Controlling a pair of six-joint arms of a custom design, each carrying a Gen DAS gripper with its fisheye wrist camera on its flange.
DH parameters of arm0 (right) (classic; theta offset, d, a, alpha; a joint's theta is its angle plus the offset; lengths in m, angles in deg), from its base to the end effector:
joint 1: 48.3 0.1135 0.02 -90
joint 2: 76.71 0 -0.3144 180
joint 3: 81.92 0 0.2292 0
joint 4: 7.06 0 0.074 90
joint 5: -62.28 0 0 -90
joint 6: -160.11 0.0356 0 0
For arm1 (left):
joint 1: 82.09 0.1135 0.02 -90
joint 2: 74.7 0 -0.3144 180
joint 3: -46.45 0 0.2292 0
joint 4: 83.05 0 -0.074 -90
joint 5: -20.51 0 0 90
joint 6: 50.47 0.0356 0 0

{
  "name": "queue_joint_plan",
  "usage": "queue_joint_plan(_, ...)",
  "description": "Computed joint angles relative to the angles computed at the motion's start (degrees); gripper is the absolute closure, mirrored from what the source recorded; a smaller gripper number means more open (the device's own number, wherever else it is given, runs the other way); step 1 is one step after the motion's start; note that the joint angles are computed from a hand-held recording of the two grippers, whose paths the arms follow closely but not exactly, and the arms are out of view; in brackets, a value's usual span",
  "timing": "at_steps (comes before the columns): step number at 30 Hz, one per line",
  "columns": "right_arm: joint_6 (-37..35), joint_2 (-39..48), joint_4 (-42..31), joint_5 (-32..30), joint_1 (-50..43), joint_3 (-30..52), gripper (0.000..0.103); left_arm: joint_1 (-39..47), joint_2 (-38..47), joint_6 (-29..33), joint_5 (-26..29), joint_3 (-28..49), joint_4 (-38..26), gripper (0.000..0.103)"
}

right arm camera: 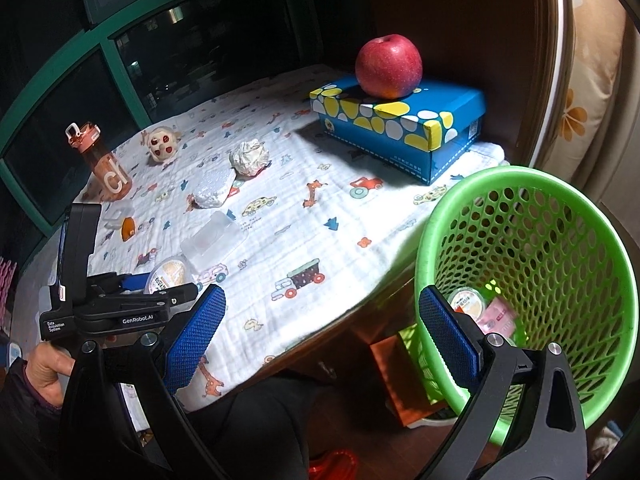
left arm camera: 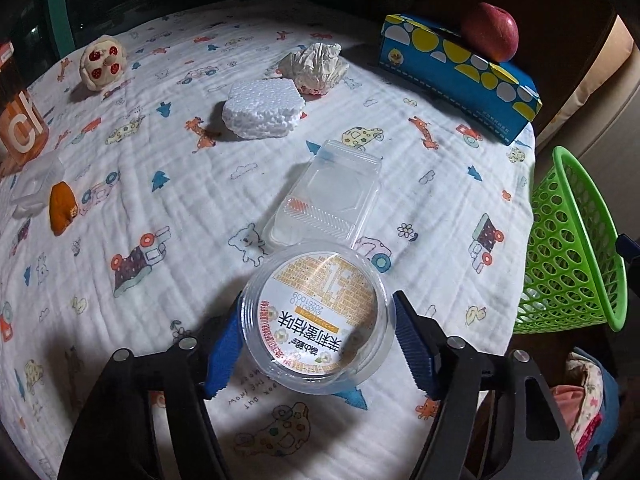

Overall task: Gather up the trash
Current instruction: 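Grasp the clear rectangular container with the right tool while the left tool holds the labeled tub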

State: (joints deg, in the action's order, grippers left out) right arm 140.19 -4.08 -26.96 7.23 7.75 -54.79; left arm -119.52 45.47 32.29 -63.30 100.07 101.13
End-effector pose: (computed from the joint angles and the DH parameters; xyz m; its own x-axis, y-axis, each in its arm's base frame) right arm 0.0894 0.0962 0.1563 -0.6870 0.3594 -0.6315 0.2911 0.9325 0.2139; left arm 0.2517 -0.1975 0.0781 -0.7791 0.4385 -0.4480 0.5502 0.8209 -0.1532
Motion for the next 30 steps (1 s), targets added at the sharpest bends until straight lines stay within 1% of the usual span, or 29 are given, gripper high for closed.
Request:
queue_joint_plan(3,-2.6,2.0,3.4,-1.4,-1.7,0.0,0.007,0.1,-0.6,0.5,-0.4,-1.0,0.9,0.038)
queue_joint_plan(7,-6.6,5.6,8.3,-3.5,-4.1,0.6,0.007,2.4,-2.9,1.2,0.8,-3.2,1.9,0.038)
queue_joint_plan(13,-13.4,13.8,18.2,-9.2,-9.2,2.9,0.007,8.6,-7.9,3.6,2.5,-6.4,2.2,0.038)
queue_joint_plan(18,-18.4,22.1,23.8,-13.5,-11.6,7.3,0.007,14.5,-11.0,6.3,4.0,-7.9,1.6,0.038)
queue_joint_plan(24,-26.8,31.2,25.5,-17.2,-13.6,14.5,0.007,21.2,-12.3,8.9,6.4,-9.1,1.2,0.038)
queue_joint_plan(30,-36.6,37.7,25.6,-20.2,-16.5,20.3,0.007,24.6,-11.1,9.6,8.0,-8.8,0.9,0.038)
